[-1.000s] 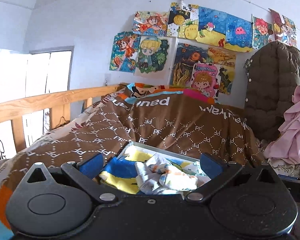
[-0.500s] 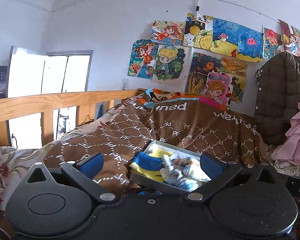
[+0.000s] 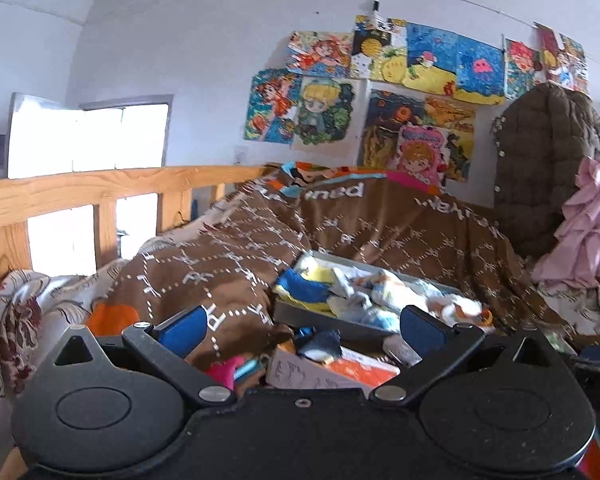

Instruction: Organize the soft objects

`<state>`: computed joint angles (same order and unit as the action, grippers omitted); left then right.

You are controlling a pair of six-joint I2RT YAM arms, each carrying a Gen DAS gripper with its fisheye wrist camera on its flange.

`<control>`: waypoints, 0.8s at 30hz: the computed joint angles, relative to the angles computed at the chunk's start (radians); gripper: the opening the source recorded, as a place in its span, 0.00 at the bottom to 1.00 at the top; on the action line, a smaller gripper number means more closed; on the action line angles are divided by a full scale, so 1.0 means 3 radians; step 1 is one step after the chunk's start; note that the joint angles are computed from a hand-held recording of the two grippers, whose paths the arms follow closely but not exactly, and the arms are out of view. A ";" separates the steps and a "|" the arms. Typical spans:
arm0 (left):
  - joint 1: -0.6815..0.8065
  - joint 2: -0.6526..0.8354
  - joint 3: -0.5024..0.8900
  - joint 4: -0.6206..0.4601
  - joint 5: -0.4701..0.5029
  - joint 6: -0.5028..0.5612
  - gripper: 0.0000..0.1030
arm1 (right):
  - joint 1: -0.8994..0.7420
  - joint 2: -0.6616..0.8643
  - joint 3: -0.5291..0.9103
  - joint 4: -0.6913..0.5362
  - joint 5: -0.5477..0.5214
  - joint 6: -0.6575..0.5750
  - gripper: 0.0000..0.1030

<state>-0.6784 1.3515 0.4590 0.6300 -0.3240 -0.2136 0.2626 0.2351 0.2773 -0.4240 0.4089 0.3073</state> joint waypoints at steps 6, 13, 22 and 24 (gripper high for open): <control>0.0055 -0.0111 -0.0262 0.0161 0.0269 0.0030 0.99 | 0.1064 -0.0044 0.0037 -0.0488 0.0956 0.0614 1.00; 0.0248 -0.0218 -0.0464 -0.0020 0.0615 0.0090 0.99 | 0.1460 0.0266 0.0085 -0.0621 0.1327 0.0990 1.00; 0.0531 0.0073 -0.0525 0.0209 0.0649 0.0023 0.99 | 0.1025 0.0337 -0.0032 -0.0284 0.0891 0.0766 1.00; 0.0555 0.0129 -0.0489 0.0194 0.0638 0.0012 0.99 | 0.0968 0.0345 -0.0045 -0.0214 0.0828 0.0731 1.00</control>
<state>-0.5121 1.3901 0.3122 0.6881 -0.1326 -0.2099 0.5531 0.3386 0.2638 -0.4881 0.6573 0.5265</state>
